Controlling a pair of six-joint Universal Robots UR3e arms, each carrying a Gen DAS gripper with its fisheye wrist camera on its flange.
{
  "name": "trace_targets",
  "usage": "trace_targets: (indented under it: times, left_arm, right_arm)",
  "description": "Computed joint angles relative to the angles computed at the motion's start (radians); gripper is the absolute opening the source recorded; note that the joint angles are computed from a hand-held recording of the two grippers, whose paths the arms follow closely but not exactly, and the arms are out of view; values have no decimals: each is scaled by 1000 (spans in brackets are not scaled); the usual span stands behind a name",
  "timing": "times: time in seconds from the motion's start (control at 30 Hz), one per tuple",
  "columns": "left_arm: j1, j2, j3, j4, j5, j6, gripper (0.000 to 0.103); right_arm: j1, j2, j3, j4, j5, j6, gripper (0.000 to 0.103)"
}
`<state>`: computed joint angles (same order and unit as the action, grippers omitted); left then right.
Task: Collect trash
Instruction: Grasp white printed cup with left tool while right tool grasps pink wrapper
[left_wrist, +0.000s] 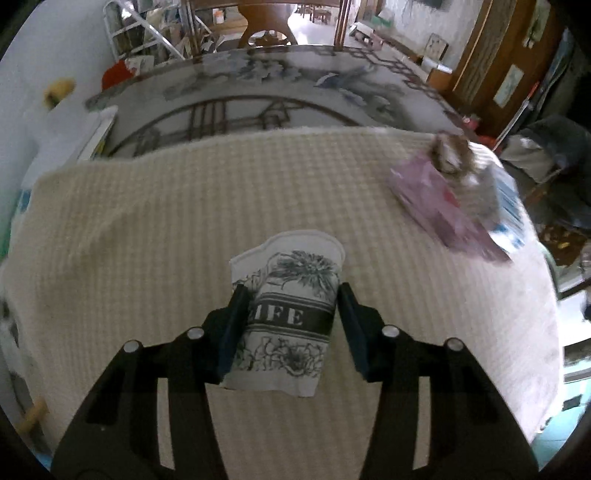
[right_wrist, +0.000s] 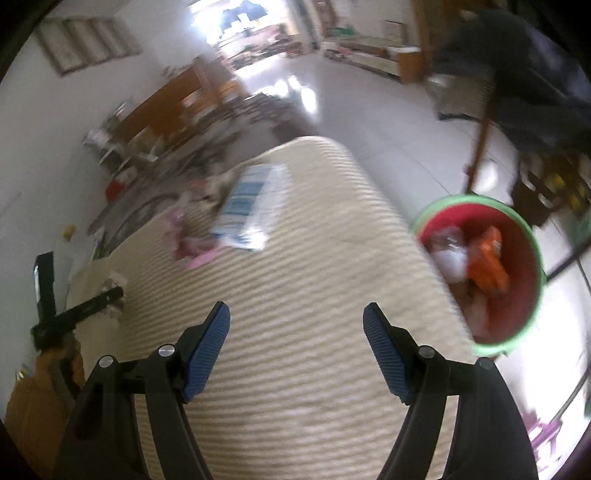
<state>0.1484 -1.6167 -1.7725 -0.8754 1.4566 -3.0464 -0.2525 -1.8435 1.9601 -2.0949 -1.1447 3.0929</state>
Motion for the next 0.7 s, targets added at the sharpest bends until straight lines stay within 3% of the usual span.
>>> trace_targets:
  times: [0.07, 0.17, 0.23, 0.4, 0.53, 0.6, 0.7]
  left_arm:
    - [20, 148, -127, -27, -24, 8, 48]
    - [57, 300, -245, -73, -52, 25, 48]
    - [85, 384, -302, -105, -65, 32, 48]
    - [130, 480, -369, -180, -119, 74, 48]
    - [180, 535, -387, -223, -171, 129, 48]
    - [199, 545, -394, -234, -182, 141, 48]
    - [229, 565, -408, -256, -192, 162, 48]
  right_arm:
    - [114, 122, -92, -62, -39, 41, 73]
    - [262, 311, -260, -127, -104, 58, 84]
    - [352, 457, -412, -141, -167, 41, 84]
    - [495, 823, -830, -26, -293, -2, 82]
    - [553, 999, -1046, 82, -362, -38, 64]
    - [554, 1057, -1117, 151, -361, -35, 39]
    - [536, 1017, -1027, 89, -329, -18, 21]
